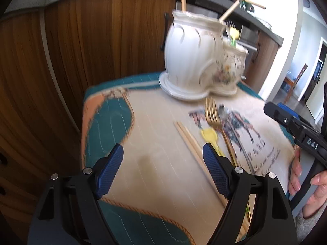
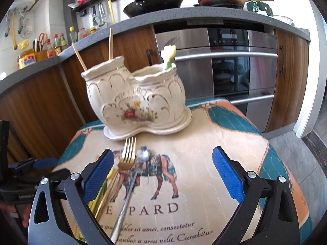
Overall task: Organize utensils
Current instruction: 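Release chopstick and yellow-green utensil into holder cups, withdraw both tools, then grasp a chopstick with left tool while right tool grasps silver flower-handled spoon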
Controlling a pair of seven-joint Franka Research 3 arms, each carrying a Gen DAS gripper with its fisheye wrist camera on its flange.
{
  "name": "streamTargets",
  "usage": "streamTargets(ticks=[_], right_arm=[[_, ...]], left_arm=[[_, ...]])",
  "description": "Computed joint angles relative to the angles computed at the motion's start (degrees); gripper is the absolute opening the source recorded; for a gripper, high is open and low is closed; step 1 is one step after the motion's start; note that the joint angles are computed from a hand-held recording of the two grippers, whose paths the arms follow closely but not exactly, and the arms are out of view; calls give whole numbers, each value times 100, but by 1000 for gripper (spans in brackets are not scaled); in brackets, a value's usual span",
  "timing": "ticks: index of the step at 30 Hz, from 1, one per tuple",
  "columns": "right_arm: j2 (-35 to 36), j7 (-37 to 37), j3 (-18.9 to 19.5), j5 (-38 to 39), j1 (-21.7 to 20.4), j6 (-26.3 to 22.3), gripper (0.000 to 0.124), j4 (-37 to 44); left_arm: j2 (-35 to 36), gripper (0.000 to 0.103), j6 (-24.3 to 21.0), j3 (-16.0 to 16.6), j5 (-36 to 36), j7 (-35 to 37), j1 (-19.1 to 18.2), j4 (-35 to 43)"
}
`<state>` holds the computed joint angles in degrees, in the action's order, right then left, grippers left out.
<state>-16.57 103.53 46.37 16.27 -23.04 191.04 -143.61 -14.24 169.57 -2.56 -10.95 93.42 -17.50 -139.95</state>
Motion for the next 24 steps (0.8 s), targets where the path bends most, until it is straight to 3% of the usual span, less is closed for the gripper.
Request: streamTargets(ticks=[8,10,13,20,23,24], right_arm=[[73,-5,-98,-92,90,-22,97,34],[71,-22,-141,-91,129,-21,97,27],[45,-44,-156,-60,138,-7,97,9],[87,-173,-582,47,568,-7,97,-18],[101,-208,-653,90,655,-6,97,-15],[109,-228,-706,98,716,-2,97,-19]], left_arm=[[-22,79,-495,-232,177,-45,33,-38],[-23,79,-548,-444,567,-325,220,-32],[-22,78,-601,-417,623,-363,177,-13],[-69,71,-703,-449,869,-560,278,-18],[-38,58,-788,-453,924,-519,233,59],[-27,49,-832,-442,902,-459,196,91]])
